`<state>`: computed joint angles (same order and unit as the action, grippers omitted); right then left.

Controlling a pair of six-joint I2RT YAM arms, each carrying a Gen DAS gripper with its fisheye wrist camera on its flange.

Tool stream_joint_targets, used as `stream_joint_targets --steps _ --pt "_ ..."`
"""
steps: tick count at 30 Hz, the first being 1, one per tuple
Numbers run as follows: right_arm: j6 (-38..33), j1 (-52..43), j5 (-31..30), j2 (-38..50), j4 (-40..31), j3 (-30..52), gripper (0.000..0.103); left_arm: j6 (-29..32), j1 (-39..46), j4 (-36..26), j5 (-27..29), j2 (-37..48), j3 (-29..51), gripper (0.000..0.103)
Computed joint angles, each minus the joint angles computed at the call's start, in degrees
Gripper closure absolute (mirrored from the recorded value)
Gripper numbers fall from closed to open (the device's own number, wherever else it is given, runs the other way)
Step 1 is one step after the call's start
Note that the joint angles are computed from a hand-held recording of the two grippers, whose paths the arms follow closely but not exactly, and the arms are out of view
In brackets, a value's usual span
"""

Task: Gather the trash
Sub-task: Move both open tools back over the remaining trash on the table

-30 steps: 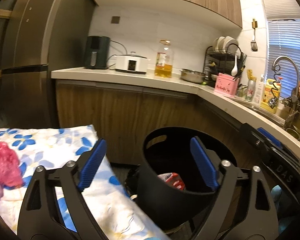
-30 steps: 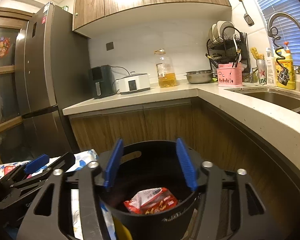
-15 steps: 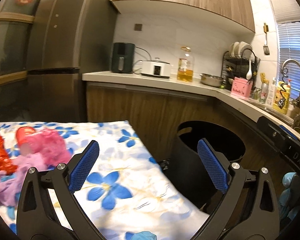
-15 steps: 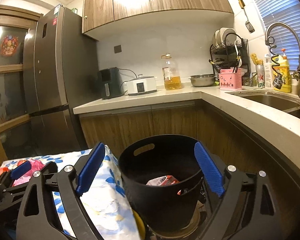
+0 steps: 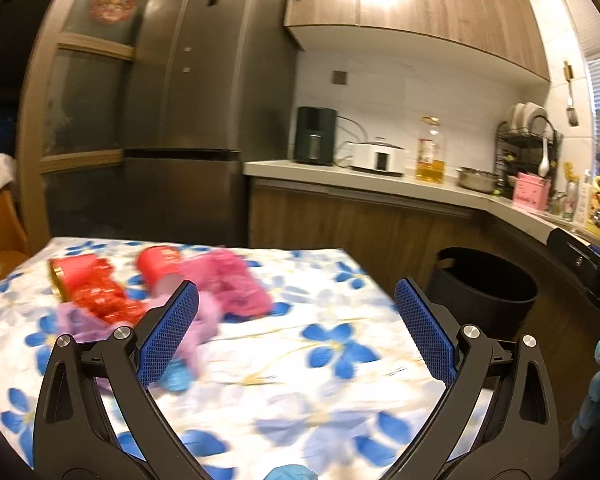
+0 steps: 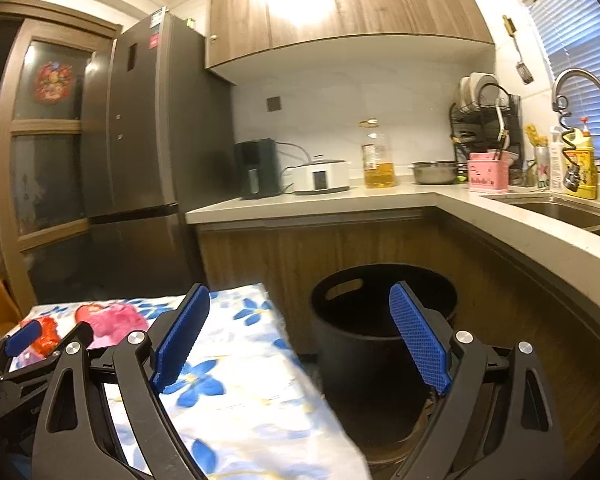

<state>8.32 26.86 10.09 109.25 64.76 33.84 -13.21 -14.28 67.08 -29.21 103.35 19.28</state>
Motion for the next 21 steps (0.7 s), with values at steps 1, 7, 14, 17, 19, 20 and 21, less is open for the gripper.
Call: stream_joint_targets --steps 1,7,14,17,19,20,21 --pt "0.24 1.19 0.26 0.49 -0.26 0.31 0.015 -0.13 0.89 0.69 -0.11 -0.28 -1.27 0.006" --pt "0.28 6.82 1.13 2.59 -1.51 1.77 0.015 1.22 8.66 9.31 0.69 2.21 -8.35 0.006" --pt "0.32 11.75 1.80 4.61 -2.47 3.80 0.015 2.77 21.29 19.31 6.61 8.62 -13.08 0.006" --pt "0.62 13.24 1.63 5.78 -4.50 6.07 0.015 2.29 24.98 19.88 9.78 9.65 -13.11 0.010" --pt "0.73 14.27 1.80 6.33 -5.17 6.95 0.015 1.33 27.98 15.94 13.77 8.21 -12.23 0.013" --pt "0.69 14.78 1.92 6.51 -5.58 7.42 0.015 1.10 28.86 14.43 14.98 7.95 -11.69 0.017" --pt "0.59 15.17 2.01 6.60 -5.75 7.66 0.015 0.89 29.82 12.69 16.55 7.99 -10.85 0.021"
